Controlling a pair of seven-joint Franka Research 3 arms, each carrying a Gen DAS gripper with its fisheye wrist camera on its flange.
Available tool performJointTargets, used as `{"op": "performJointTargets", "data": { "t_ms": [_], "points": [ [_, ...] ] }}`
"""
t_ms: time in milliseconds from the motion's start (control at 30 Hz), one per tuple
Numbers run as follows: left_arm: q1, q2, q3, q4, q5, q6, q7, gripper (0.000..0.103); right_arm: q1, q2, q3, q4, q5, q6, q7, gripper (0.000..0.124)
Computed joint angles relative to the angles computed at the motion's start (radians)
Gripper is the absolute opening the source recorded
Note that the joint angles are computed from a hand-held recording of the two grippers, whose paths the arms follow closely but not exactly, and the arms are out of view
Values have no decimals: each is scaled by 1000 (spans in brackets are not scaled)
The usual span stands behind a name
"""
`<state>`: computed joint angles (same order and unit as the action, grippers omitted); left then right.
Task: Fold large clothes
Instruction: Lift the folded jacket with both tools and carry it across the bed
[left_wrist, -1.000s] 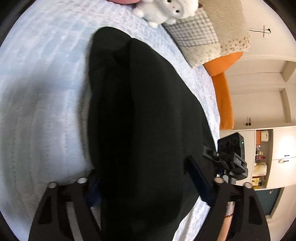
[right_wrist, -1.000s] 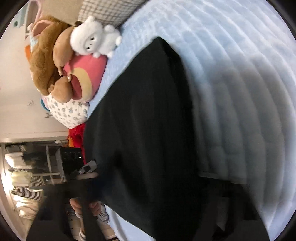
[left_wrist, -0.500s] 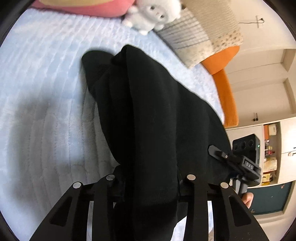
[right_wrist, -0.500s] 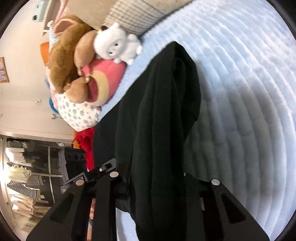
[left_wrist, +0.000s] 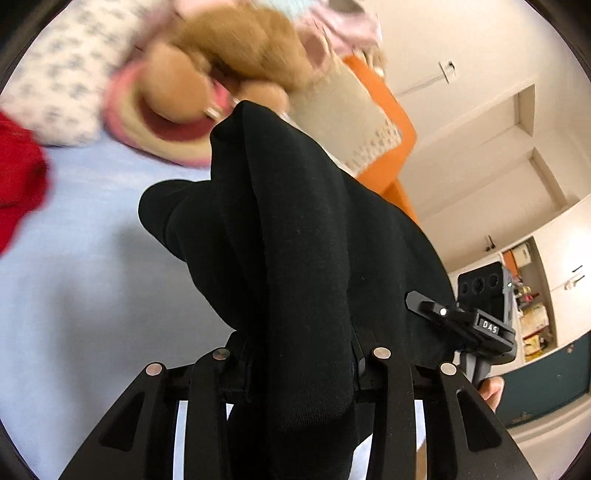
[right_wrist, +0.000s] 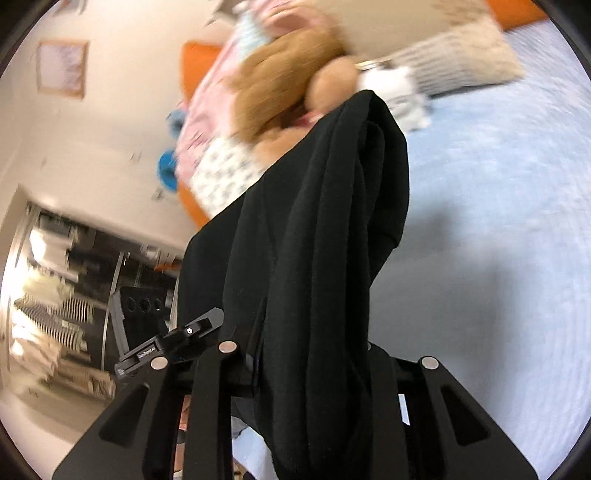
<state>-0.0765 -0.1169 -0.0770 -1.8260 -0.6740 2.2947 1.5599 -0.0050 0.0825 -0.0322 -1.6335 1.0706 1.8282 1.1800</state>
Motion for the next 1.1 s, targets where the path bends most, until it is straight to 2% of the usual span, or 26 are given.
{"op": "performJointTargets", "data": {
  "t_ms": [100,200,267,400,500,633,800,867,967,1100],
  "points": [
    [39,-188,64,-149,38,-40,2,39,64,-41,47,-38,9,35,6,25],
    [90,-376,154,-282,115,-104,-18,39,168,-53,109,-57,25,86,28,25],
    [117,-468,206,-337,171,-140,-21,39,232,-47,141,-53,33,116,37,25],
    [213,-653,349,-418,301,-265,4,39,360,4,209,-18,41,178,70,25],
    [287,-746,438,-454,373,-313,31,40,449,72,258,50,17,209,105,25],
    [375,-801,580,-449,451,-375,97,40,548,191,311,185,-52,233,164,25],
    [482,-837,702,-492,516,-367,198,40,635,323,363,295,-114,258,187,25],
    [525,-852,723,-534,525,-361,225,40,662,362,380,302,-121,276,181,25],
    [582,-856,785,-603,524,-332,293,40,689,394,386,288,-164,289,167,25],
    [661,-898,830,-715,478,-308,385,41,695,396,393,217,-173,323,137,25]
  ]
}}
